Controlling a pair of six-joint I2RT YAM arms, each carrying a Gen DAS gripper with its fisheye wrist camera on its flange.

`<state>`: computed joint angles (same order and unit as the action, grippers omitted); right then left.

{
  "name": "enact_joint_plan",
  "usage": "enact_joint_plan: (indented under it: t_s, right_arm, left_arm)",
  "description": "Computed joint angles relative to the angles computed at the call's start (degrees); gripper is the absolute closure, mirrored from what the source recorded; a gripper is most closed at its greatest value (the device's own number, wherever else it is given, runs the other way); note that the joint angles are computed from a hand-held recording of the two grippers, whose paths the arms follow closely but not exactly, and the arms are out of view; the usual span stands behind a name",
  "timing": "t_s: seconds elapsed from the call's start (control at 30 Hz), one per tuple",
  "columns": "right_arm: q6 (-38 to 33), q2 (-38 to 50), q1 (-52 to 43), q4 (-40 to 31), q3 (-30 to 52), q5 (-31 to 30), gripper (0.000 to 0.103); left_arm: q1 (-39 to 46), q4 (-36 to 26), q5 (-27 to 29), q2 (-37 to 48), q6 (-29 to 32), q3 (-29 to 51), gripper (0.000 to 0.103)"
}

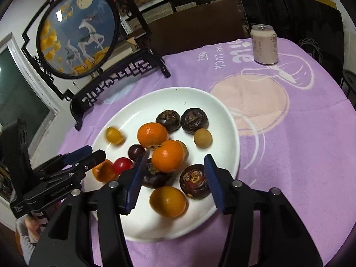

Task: Organize fruits
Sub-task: 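Carry both fruits onto the white plate and open both tools, then grasp a red tomato with the right tool while the left tool grasps a dark plum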

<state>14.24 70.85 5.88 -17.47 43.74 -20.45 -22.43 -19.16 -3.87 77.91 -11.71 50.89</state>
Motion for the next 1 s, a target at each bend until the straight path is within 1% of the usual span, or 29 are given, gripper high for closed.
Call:
enact_joint_plan:
  t_s: [0.07, 0.13, 0.2, 0.3, 0.43, 0.53, 0.57, 0.6, 0.63, 0.7, 0.77, 0.83, 0.93, 0.97, 1.0]
  right_arm:
    - [0.26, -2.15, -1.14, -0.92, -0.88, -1.9, 0.049]
    - [-0.09, -4.79, -1.21, -2.22, -1.91, -1.82, 0.049]
    - [-0.12, -7.47, -1.1, -3.4, -3.05, -1.56, 0.049]
    - [-0.12, -12.52, -1.76, -5.65, -5.71, -2.63, 0.049]
    - [-1.14, -19.98, -2.66, -9.3, -9.51, -4.0, 0.049]
    - [-1.98, -26.28, -2.81, -13.39, -12.16, -4.67, 0.049]
    - [-2.09, -29.29, -2.47, -15.3, -13.23, -4.4, 0.049]
    - [-2.03, -31.66, -2.32, -16.61, -14.12, -4.45, 0.049]
    - [-1.9, -33.91, -2.17, -18.12, -14.87, -4.43, 0.049]
    - [-1.64, -38.58, -1.52, -21.61, -16.45, -4.64, 0.049]
    - [-0.87, -41.37, -0.3, -23.8, -17.57, -4.03, 0.049]
    - [0.1, -43.76, 1.93, -25.45, -18.72, -2.78, 0.049]
    - [2.89, -46.52, 8.29, -26.49, -19.67, 2.04, 0.049]
    - [3.69, -47.14, 10.23, -26.67, -19.78, 3.66, 0.049]
    - [4.26, -47.67, 11.45, -26.8, -19.91, 4.79, 0.049]
  left_arm:
    - [-0.11, -0.51, -0.14, -1.97, -0.3, -1.04, 0.046]
    - [-0.38, -0.85, -1.03, -4.55, -0.73, -2.6, 0.037]
    - [-0.25, -1.51, -1.24, -7.8, -2.1, -4.61, 0.034]
    - [0.2, -3.35, -0.19, -12.15, -3.13, -6.96, 0.033]
    - [-1.52, -5.81, -1.82, -19.4, -4.74, -11.23, 0.028]
    - [-6.1, -9.13, -6.62, -24.24, -6.07, -13.4, 0.027]
    - [-8.03, -10.44, -8.28, -26.4, -7.05, -14.26, 0.025]
    - [-9.01, -11.14, -9.26, -27.53, -7.73, -14.72, 0.019]
    - [-10.64, -12.39, -10.95, -29.21, -8.94, -15.24, 0.016]
    - [-12.43, -14.45, -12.41, -31.86, -10.24, -15.97, 0.016]
    - [-14.84, -17.2, -14.06, -35.07, -12.47, -16.92, 0.016]
    - [-17.26, -19.4, -16.04, -37.01, -14.67, -17.69, 0.016]
    - [-23.3, -23.32, -20.78, -38.96, -19.12, -18.38, 0.015]
    - [-25.65, -24.41, -22.57, -39.15, -20.6, -18.49, 0.014]
    - [-27.76, -25.3, -24.34, -39.08, -21.88, -18.52, 0.01]
